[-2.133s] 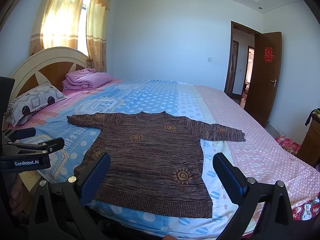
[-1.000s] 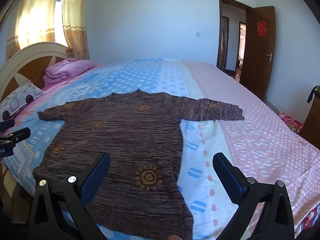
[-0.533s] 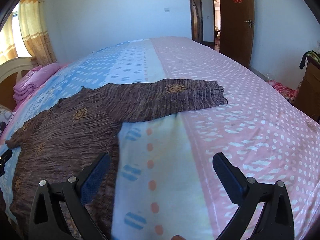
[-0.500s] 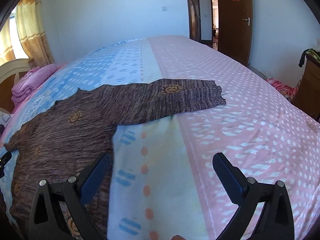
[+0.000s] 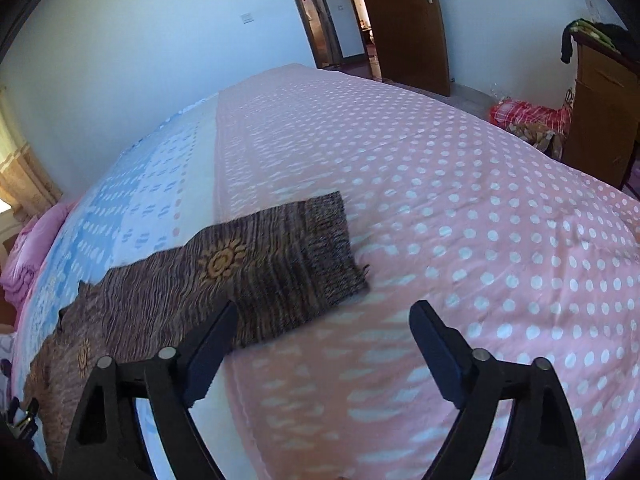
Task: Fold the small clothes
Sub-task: 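Move the right gripper to the sweater sleeve cuff and grasp it, then lift the held sleeve with the right gripper and lay it across the body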
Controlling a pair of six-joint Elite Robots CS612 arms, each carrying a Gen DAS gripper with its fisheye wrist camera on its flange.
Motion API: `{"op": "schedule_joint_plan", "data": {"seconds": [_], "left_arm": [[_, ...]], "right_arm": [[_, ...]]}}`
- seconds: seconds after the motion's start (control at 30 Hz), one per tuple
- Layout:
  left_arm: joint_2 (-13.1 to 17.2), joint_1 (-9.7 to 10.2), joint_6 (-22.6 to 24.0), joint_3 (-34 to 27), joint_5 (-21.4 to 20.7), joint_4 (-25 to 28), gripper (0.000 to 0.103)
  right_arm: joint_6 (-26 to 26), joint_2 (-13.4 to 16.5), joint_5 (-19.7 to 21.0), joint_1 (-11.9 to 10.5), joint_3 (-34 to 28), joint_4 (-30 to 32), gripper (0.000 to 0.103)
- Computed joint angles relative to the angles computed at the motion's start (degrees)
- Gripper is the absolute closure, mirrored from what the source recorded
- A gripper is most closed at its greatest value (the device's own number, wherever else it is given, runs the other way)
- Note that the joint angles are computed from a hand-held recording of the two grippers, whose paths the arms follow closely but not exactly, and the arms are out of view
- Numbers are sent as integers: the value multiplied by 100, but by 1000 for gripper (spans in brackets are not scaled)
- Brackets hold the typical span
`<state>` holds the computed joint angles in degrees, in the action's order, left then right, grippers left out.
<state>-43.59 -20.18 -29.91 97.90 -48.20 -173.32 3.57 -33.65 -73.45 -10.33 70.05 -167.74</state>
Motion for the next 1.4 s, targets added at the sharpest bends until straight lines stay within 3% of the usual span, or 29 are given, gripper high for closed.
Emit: {"op": "schedule_joint_plan", "data": {"seconds": [0.07,0.23,0.4,0.43,0.5,0.57,1.0,1.4], "left_arm": [[27,49,-116,-45,34,61,0],[98,135,-358,-123,-18,276,0],[158,156,-283,-179,-164,330,0],[161,154,-252,-181,-167,292,0],[170,147,-206,-187,-172,263,0],[183,142,-146,-198,-178,247,0],[192,162,-245,-178,-213,154,0],[191,195,-268,-93,-373,-187,0]], "right_arm": [[34,113,-26,-3,-278,303,20],[30,390,25,0,-880,886,34],[-37,514,207,22,-1183,1296,45],[-150,516,237,40,-1202,1354,50],[-438,529,169,96,-1253,1503,83],[-670,524,46,142,-1238,1455,94],[-1159,-98,403,339,-549,77,95],[-2029,-495,687,809,-202,-17,95]]}}
